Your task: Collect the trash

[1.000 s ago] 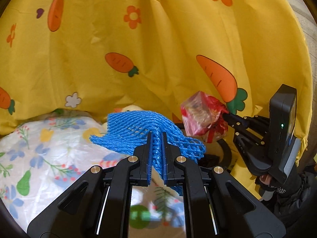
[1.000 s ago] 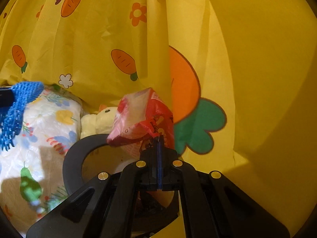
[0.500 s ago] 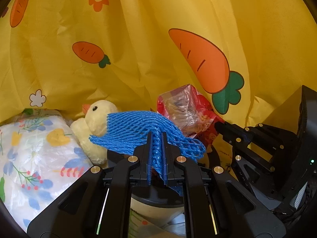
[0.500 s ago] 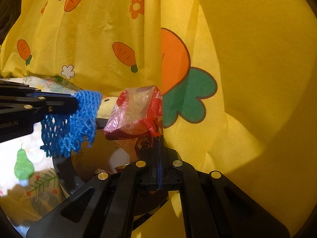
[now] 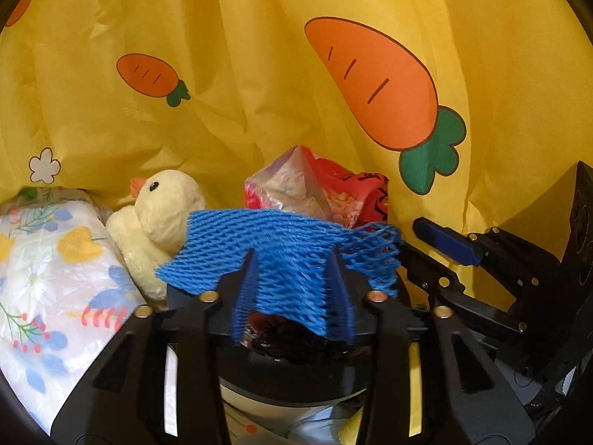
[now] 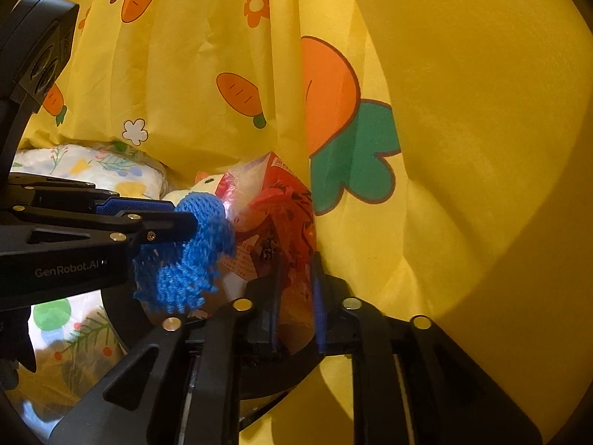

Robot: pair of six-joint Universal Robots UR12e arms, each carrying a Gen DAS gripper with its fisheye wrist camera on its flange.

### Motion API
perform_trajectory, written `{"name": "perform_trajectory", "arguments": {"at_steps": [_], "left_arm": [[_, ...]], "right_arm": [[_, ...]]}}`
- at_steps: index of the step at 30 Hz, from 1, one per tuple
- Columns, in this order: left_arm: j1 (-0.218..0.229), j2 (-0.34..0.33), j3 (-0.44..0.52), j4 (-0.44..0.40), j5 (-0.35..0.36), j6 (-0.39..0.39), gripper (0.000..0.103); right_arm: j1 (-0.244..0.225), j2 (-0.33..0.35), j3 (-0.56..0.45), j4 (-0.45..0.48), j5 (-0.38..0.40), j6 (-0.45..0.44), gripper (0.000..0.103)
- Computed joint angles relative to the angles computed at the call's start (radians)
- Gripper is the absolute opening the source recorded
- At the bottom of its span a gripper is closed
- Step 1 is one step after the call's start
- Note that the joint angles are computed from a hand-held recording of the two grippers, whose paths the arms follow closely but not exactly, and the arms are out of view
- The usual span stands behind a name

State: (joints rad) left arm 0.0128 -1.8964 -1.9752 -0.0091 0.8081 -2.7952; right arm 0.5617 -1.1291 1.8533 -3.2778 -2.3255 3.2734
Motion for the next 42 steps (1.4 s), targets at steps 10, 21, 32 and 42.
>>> {"name": "perform_trajectory", "arguments": {"at_steps": [10,21,32,42], "left_arm": [[0.036,0.010,-0.021,0.038,-0.007,-0.057,0.074],[0.125,0.053,-0.114,0.291,0.123,-0.209,0.090],[0.184,0.112,-0.209,0.430,0.163,-0.245,0.092],[0.138,0.157,-0.282,0.476,0.383,-0.222,0.097]], "right_arm": [[-0.005,0.022,0.006,-0.146,0.047,-0.032,0.064],[0.007,0.093,-0.092,-0.211,0.103,-0.270,0.071],[0.025,0.065,-0.029,-0.322,-0.074,-0.455,0.074],[0.020,-0.034,0.093,-0.298,-0.069,-0.360,0.083]]}}
